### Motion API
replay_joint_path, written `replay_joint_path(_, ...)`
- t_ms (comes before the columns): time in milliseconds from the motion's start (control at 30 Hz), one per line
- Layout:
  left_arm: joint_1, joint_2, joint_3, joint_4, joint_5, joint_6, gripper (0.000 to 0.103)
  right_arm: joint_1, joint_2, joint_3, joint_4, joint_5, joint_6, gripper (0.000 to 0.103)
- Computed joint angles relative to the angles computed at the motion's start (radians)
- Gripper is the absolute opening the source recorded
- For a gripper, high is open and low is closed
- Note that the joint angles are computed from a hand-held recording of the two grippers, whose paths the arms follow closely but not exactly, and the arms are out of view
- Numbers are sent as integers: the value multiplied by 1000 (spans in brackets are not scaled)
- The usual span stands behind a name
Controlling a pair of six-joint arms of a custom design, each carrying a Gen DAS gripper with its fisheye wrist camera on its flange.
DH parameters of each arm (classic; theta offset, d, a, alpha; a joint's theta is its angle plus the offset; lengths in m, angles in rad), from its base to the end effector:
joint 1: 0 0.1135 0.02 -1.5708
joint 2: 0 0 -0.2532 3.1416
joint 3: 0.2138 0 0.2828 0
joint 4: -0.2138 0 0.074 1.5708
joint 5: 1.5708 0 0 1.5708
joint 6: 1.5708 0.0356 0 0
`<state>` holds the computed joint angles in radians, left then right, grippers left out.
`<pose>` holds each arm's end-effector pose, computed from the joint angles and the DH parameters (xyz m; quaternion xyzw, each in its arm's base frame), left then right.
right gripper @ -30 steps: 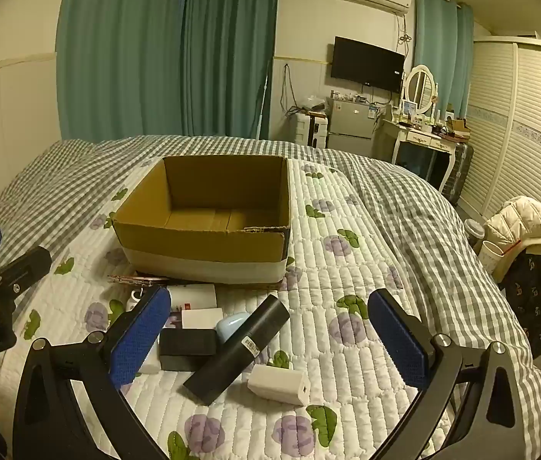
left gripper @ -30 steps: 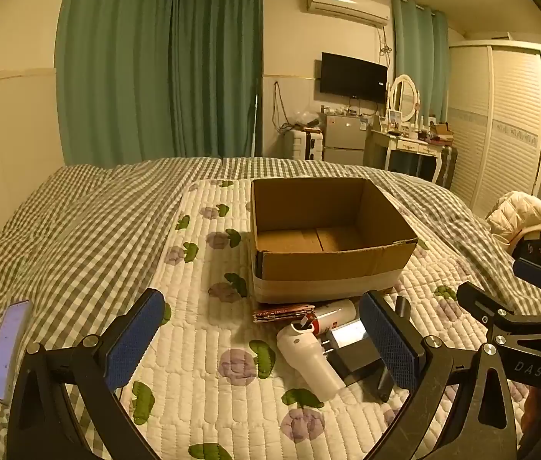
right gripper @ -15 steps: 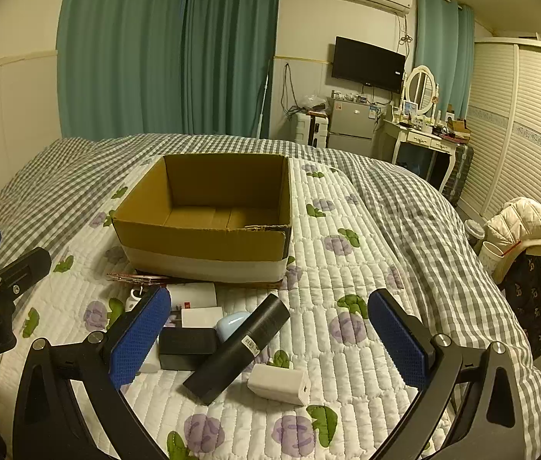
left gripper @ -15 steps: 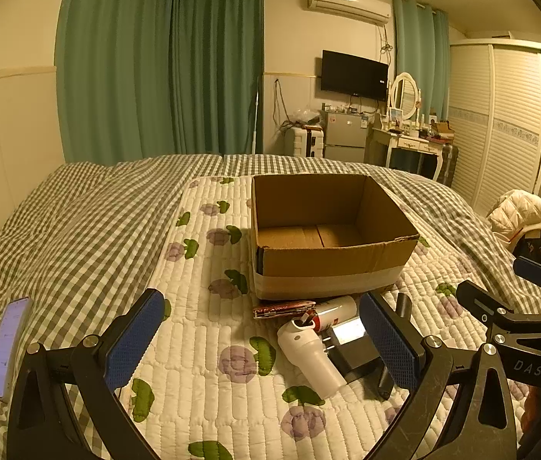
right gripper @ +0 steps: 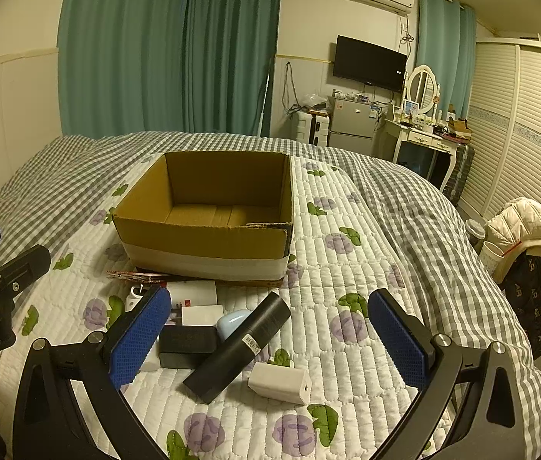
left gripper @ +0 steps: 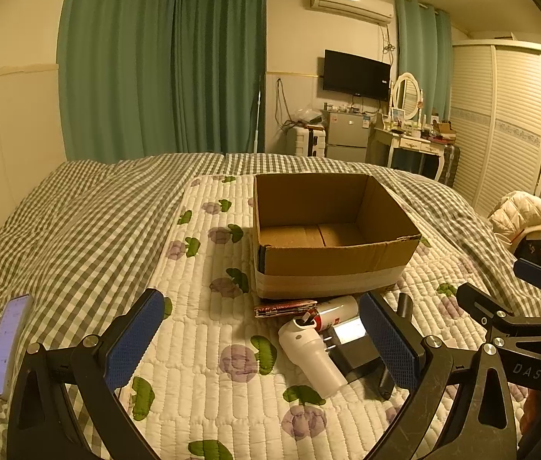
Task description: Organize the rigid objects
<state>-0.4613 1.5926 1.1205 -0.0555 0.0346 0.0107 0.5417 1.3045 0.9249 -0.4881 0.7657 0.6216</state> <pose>0.3519 -0.1763 0.2392 0.2111 0.8408 -0.1259 0.4823 0.2670 0.1319 0.2351 0.1633 0.8650 -0.1176 0.4596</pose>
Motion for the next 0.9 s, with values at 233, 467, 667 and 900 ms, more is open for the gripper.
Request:
replay_joint_path(233, 3, 1, 1, 0, 3, 1, 103, 1, 4, 5, -4, 2, 1, 103)
replay_joint_path(467, 5, 1, 0, 1, 5, 2, 103, 0, 5, 4, -2, 0, 1, 103)
replay_joint_path(667, 9, 7, 1, 5, 5, 5, 103, 1, 7, 5, -4, 0, 1, 103)
replay_joint_path(900, 12, 11, 3, 5, 7, 7, 103, 0, 8, 3, -1, 0, 0, 103)
